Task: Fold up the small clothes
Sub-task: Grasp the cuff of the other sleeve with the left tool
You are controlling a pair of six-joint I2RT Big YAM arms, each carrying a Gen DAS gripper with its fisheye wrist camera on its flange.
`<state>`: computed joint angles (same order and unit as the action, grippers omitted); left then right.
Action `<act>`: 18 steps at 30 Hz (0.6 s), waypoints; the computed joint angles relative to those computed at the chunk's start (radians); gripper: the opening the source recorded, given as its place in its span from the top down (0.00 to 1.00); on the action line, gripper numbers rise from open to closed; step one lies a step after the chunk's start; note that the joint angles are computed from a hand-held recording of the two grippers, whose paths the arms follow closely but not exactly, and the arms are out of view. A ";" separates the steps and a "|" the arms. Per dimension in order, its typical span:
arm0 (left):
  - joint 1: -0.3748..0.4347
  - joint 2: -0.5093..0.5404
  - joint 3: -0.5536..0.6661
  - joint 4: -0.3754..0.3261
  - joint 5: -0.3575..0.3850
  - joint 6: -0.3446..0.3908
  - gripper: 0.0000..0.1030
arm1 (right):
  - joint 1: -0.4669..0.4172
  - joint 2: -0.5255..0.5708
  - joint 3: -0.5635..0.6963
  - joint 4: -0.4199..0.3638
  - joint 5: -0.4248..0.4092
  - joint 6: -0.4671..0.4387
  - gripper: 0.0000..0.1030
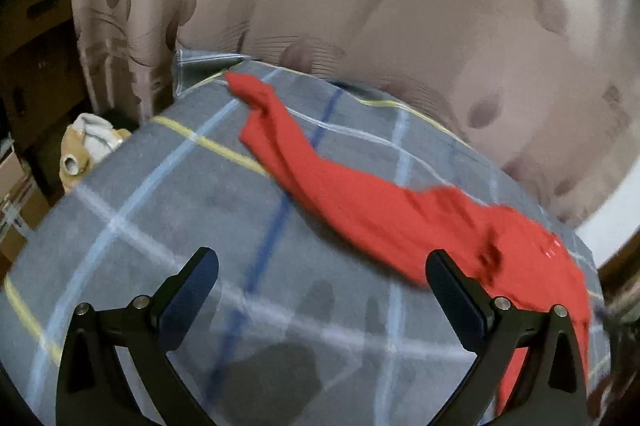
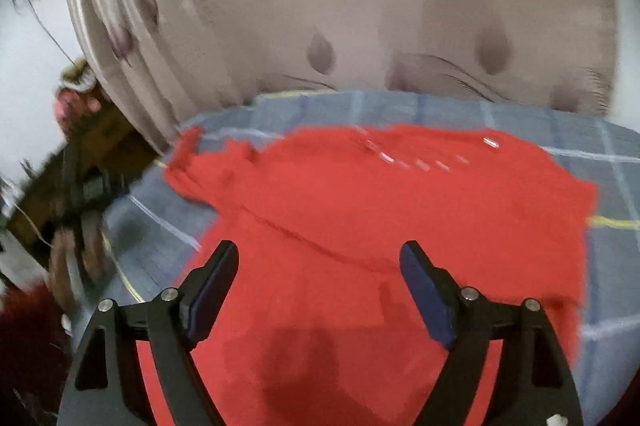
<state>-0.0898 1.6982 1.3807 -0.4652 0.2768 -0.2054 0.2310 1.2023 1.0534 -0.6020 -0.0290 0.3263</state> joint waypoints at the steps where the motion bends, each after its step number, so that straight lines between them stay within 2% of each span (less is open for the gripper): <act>1: 0.005 0.040 0.063 -0.026 -0.007 -0.009 0.00 | -0.005 -0.017 -0.021 -0.013 0.010 0.000 0.20; 3: 0.000 0.095 0.157 -0.056 -0.033 0.006 0.00 | -0.019 -0.038 -0.061 -0.024 0.005 0.021 0.20; 5: -0.027 0.189 0.327 -0.169 -0.124 0.077 0.00 | -0.036 -0.039 -0.084 -0.030 -0.010 0.049 0.20; 9: -0.064 0.383 0.639 -0.403 -0.261 0.144 0.02 | -0.076 -0.069 -0.149 -0.005 -0.057 0.113 0.20; 11: -0.059 0.500 0.822 -0.555 -0.249 0.110 0.33 | -0.078 -0.085 -0.162 0.013 -0.060 0.119 0.19; 12: -0.048 0.549 0.894 -0.616 -0.202 0.081 0.84 | -0.079 -0.086 -0.165 0.011 -0.064 0.123 0.18; 13: -0.040 0.570 0.917 -0.628 -0.190 0.051 0.93 | -0.081 -0.085 -0.167 0.012 -0.070 0.128 0.18; 14: -0.029 0.556 0.895 -0.589 -0.164 0.013 0.93 | -0.081 -0.083 -0.167 0.016 -0.074 0.132 0.18; 16: -0.023 0.522 0.842 -0.526 -0.188 -0.023 0.93 | -0.086 -0.088 -0.174 0.028 -0.085 0.140 0.18; 18: -0.018 0.461 0.757 -0.450 -0.146 -0.062 0.93 | -0.091 -0.095 -0.183 0.044 -0.094 0.149 0.18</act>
